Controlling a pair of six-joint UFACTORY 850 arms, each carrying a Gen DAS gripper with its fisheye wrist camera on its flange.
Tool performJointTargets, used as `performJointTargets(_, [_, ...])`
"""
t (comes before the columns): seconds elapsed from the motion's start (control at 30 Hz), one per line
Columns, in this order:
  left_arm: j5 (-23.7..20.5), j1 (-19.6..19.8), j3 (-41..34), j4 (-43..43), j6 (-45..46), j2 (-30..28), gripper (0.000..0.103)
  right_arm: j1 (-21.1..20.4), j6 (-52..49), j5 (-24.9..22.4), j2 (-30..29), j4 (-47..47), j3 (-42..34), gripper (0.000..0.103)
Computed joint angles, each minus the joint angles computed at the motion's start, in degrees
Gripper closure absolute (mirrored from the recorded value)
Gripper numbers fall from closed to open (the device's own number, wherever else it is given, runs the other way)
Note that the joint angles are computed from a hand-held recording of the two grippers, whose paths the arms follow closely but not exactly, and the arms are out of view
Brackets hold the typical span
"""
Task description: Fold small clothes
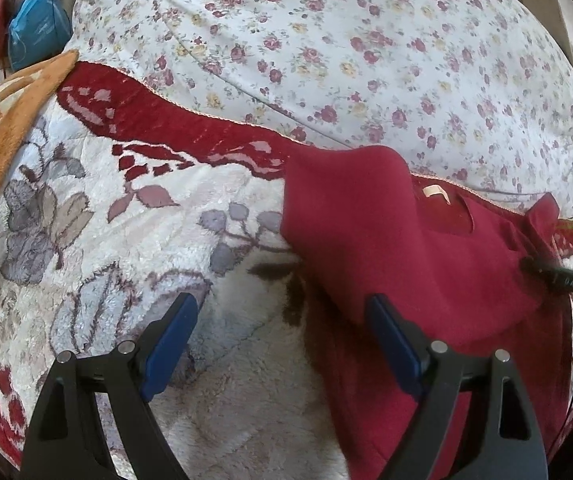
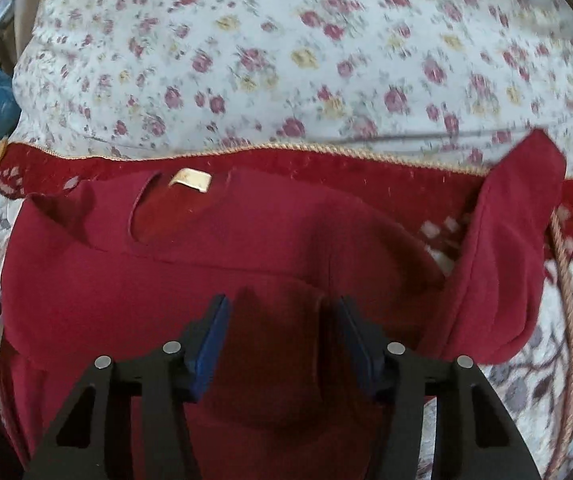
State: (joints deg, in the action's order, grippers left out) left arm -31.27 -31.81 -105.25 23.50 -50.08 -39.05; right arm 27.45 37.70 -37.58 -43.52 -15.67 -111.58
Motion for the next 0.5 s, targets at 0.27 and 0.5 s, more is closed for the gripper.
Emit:
performJointTargets(0.27, [-0.43, -0.05, -0.52, 0.21, -0.09, -0.38, 0.017, 1.68, 10.62, 2.92, 4.5, -15.79, 4.73, 0.099])
performJointTargets(0.5, [-2.51, 0.06, -1.59, -0.51, 0.75, -1.19, 0.017, 0.89, 22.58, -4.14, 3.78, -27.41, 0.7, 0.099])
